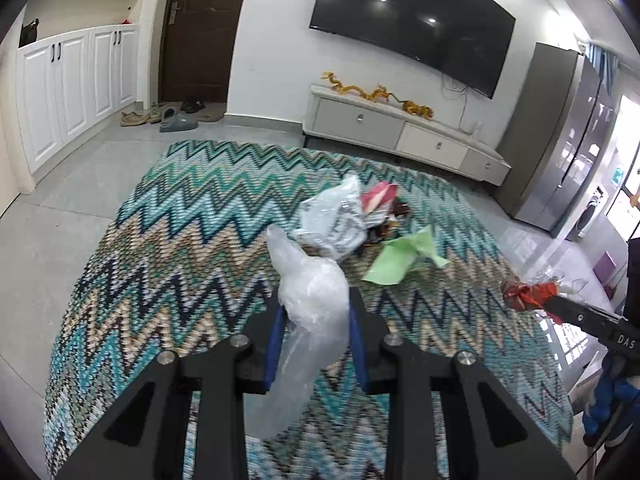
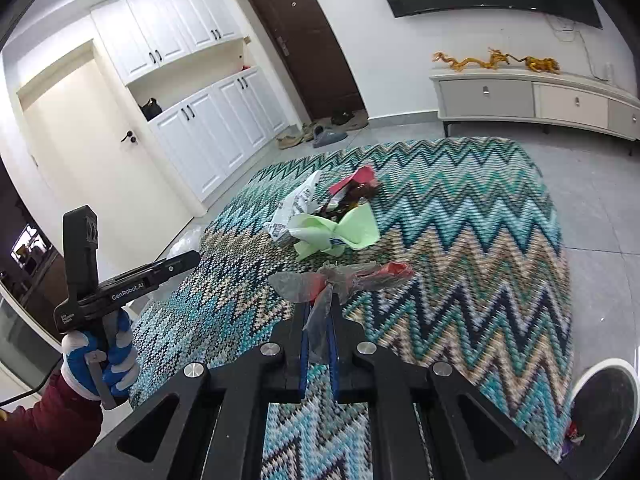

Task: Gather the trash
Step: 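Carry the white bag and clear wrapper over the round bin with both tools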

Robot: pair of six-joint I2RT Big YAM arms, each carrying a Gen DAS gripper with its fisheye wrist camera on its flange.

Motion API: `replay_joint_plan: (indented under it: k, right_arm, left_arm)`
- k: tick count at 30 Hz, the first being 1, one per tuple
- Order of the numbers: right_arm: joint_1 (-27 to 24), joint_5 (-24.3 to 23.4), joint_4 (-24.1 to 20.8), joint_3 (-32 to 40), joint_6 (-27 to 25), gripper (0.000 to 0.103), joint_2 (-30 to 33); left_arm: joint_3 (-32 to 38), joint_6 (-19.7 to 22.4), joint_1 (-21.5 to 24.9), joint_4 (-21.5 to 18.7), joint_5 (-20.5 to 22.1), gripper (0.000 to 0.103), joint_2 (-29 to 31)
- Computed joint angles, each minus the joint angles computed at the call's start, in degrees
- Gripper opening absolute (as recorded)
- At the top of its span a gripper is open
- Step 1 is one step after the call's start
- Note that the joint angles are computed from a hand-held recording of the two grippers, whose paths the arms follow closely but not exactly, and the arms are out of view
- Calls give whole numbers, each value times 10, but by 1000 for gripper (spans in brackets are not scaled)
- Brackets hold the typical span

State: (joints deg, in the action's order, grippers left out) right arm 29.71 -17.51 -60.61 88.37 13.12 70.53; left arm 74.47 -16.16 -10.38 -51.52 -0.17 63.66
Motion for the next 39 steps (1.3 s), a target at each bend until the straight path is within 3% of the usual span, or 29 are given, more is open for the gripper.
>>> replay_joint_plan:
  k: [14, 24, 30, 39]
  right_arm:
    - [-102, 26, -5, -80, 22, 8, -114]
    - [-255, 32, -39, -143, 9, 8, -198]
    - [-352, 15, -51, -184, 0, 8, -211]
    - [-472, -12, -37, -232, -21, 8, -173]
  left_arm:
    - [71, 9, -115, 1, 7, 28, 69]
    - [150, 29, -206, -14, 26, 28, 163]
    - [234, 47, -259, -53, 23, 28, 248]
    - [437, 69, -318, -148, 36, 28, 421]
